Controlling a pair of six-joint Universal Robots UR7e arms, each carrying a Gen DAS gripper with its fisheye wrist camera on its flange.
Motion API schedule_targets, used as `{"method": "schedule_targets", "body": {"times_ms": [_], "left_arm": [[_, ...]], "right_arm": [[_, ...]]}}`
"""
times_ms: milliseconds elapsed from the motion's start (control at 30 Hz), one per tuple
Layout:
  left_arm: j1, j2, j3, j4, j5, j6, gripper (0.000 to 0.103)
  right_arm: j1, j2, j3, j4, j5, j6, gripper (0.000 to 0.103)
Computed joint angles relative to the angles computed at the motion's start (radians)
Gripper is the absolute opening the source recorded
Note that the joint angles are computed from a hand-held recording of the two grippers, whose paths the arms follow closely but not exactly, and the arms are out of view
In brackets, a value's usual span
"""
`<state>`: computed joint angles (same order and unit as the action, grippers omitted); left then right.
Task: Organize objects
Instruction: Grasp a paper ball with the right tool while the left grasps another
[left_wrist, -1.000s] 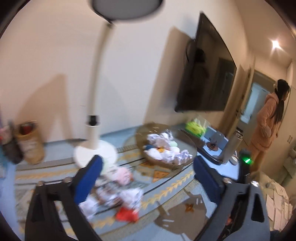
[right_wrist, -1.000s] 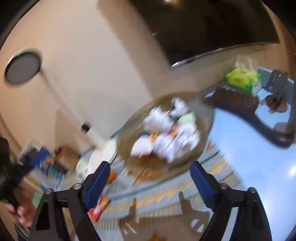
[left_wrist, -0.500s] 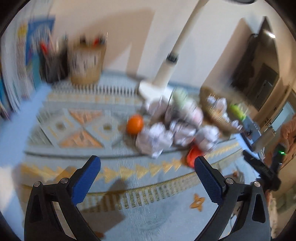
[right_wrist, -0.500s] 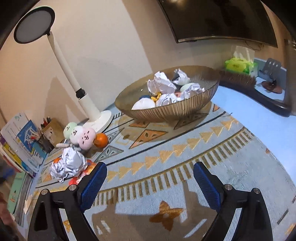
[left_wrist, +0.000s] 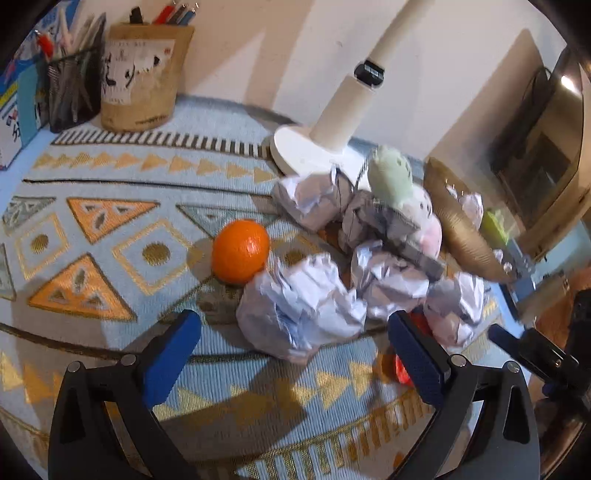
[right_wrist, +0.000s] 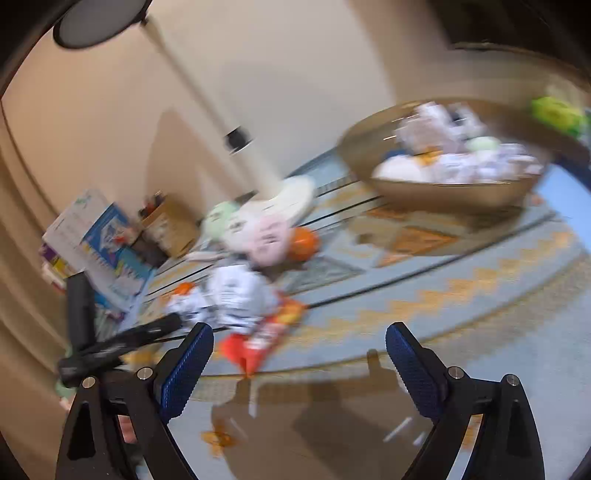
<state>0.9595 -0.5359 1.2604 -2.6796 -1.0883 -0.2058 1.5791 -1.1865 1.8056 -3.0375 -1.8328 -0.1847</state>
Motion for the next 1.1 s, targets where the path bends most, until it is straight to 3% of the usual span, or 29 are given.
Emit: {"method": "schedule_targets", "body": {"times_ms": [100,233,333,367,433,600,667,767,900,1033,1100], "left_arm": [[0.005,0.0,0.016,-0.05,-0.01,0.004,0.098],[-0.008,0.015,0.017,-0.068,0.041,0.064,0.061],[-0.024,0.014,0.042,-0.128,0.051,0.132,0.057],[-0.031,0.014,0.049,-0.138,0.063,0.152,0.057],[-0.044,0.005,0.078,-0.166,0.061,0.188,0.056],[-0.065,-0.027,0.155,-0.314,-0.058,0.293,0.056],[-0.07,-0.029,0.162,-0.325,-0.071,0.311,0.056],[-0.073,-0.024,0.155,-0.309,-0.064,0.314,0.056],[-0.067,-0.022,0.144,-0.293,-0.055,0.295,0.057],[-0.066,-0.034,0.162,-0.317,-0.049,0.286,0.057],[-0.063,-0.036,0.164,-0.322,-0.052,0.284,0.057]], "right_arm": [[0.014,0.051,-0.059,0.061,0.033,0.02,0.094],[0.036,0.123,-0.125,0.053,0.019,0.043,0.088],[0.055,0.18,-0.182,0.08,-0.071,0.022,0.041],[0.05,0.187,-0.188,0.097,-0.064,0.022,0.036],[0.036,0.178,-0.155,0.042,-0.026,0.024,0.036],[0.012,0.081,-0.045,-0.057,0.044,-0.009,0.036],[0.005,0.031,-0.007,-0.07,0.015,-0.047,0.036],[-0.006,-0.02,0.02,0.004,-0.056,-0.084,0.037],[-0.014,-0.045,0.062,0.012,-0.15,-0.128,0.038],[-0.045,-0.071,0.083,0.059,-0.102,-0.083,0.045],[-0.053,-0.083,0.099,0.057,-0.089,-0.071,0.058]]}}
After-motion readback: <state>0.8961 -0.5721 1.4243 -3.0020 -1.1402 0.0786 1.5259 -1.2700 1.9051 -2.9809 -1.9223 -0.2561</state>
